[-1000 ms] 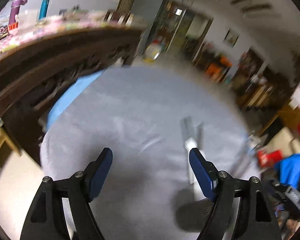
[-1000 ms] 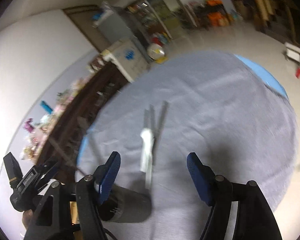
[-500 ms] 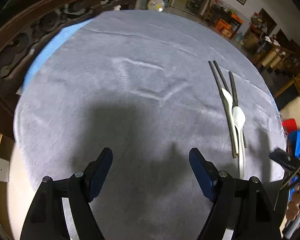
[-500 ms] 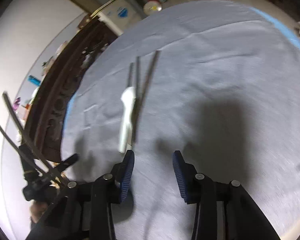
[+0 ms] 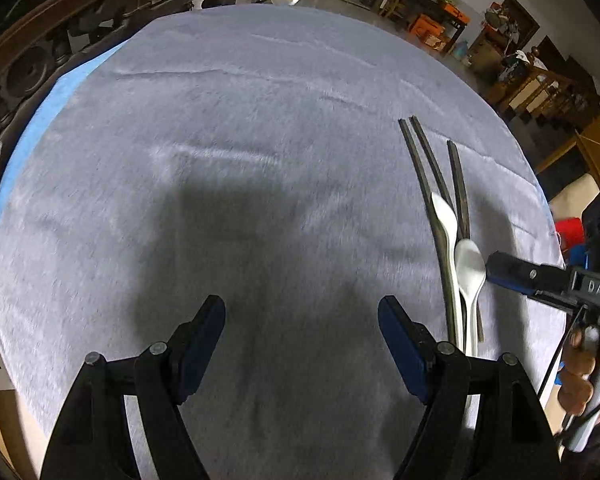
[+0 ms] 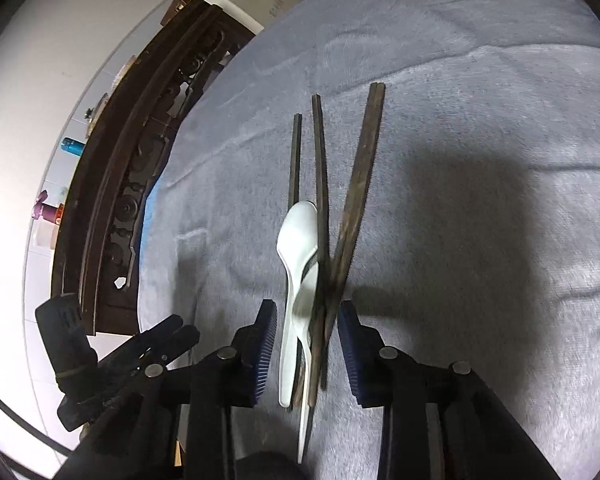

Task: Organize utensils
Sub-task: 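Grasp a white plastic spoon by its handle with the right gripper, then grasp the other white spoon with the left gripper while the right gripper holds its spoon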

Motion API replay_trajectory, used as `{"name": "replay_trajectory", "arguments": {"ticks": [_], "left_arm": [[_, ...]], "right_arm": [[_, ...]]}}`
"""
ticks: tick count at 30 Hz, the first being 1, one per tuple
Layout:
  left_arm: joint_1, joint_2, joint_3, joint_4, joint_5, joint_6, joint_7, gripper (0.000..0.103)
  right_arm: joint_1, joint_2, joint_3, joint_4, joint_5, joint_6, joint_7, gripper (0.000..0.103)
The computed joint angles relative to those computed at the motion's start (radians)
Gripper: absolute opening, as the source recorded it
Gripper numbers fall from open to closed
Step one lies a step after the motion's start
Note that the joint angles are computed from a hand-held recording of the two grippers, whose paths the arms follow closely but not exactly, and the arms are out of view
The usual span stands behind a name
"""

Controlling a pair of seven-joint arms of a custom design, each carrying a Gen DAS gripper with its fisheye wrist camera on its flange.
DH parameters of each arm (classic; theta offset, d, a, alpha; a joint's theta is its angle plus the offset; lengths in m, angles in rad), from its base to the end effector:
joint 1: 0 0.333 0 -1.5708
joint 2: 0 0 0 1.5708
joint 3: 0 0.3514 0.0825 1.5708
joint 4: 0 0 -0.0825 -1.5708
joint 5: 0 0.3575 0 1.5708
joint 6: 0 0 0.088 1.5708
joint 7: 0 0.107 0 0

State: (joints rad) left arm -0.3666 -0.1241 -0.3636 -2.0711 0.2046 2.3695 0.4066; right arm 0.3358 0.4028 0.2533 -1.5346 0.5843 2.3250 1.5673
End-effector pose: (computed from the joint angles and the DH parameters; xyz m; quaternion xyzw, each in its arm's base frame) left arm 0.3884 -0.3568 0.5717 -0.7863 0.5736 -0.2177 0.0723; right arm 0.5922 0.3692 0.5179 -0.7357 0.5840 0.1671 0.2996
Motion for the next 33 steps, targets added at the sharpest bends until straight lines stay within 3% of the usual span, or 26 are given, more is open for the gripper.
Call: {"name": "replay_trajectory", "arguments": {"ticks": [2, 5, 9, 17, 22, 24, 27, 28, 29, 30, 31, 33], "left_arm": [[0.002, 0.016, 0.005, 0.017, -0.005, 0.005, 0.010, 0.079], [0.000, 0.042, 0.012, 0.051, 0.000, 0.007, 0.026, 0.079], [-0.009, 0.099, 0.029, 0.119, -0.015, 0.014, 0.068, 0.079], [-0.050, 0.254, 0.062, 0.312, -0.127, 0.005, 0.234, 0.079], [-0.083, 0.344, 0.085, 0.435, -0.165, -0.091, 0.282, 0.061], [-0.104, 0.377, 0.100, 0.479, -0.141, -0.120, 0.271, 0.060], [-0.129, 0.409, 0.114, 0.542, -0.107, -0.183, 0.278, 0.060], [-0.138, 0.418, 0.119, 0.561, -0.092, -0.203, 0.274, 0.056], [-0.152, 0.426, 0.127, 0.581, -0.064, -0.232, 0.267, 0.052], [-0.150, 0.423, 0.127, 0.574, -0.067, -0.219, 0.272, 0.037], [-0.132, 0.412, 0.116, 0.549, -0.116, -0.175, 0.297, 0.024], [-0.127, 0.408, 0.121, 0.546, -0.129, -0.185, 0.306, 0.023]], "right_arm": [[0.004, 0.017, -0.001, 0.024, -0.012, -0.015, 0.005, 0.029], [0.006, 0.038, -0.002, 0.050, -0.023, -0.021, 0.016, 0.012], [-0.004, 0.041, 0.014, 0.051, -0.002, -0.006, -0.010, 0.006], [-0.064, -0.056, 0.026, -0.073, 0.181, 0.065, -0.104, 0.003], [-0.072, -0.115, -0.009, -0.156, 0.251, 0.088, -0.133, 0.003], [-0.068, -0.124, -0.027, -0.170, 0.231, 0.074, -0.118, 0.003], [-0.046, -0.135, -0.056, -0.181, 0.153, 0.076, -0.063, 0.011], [-0.046, -0.137, -0.058, -0.186, 0.148, 0.083, -0.052, 0.023], [-0.047, -0.137, -0.056, -0.189, 0.153, 0.094, -0.048, 0.032], [-0.045, -0.137, -0.056, -0.192, 0.151, 0.108, -0.037, 0.054], [-0.046, -0.142, -0.060, -0.200, 0.138, 0.113, -0.029, 0.061], [-0.042, -0.130, -0.055, -0.181, 0.113, 0.099, -0.027, 0.061]]}}
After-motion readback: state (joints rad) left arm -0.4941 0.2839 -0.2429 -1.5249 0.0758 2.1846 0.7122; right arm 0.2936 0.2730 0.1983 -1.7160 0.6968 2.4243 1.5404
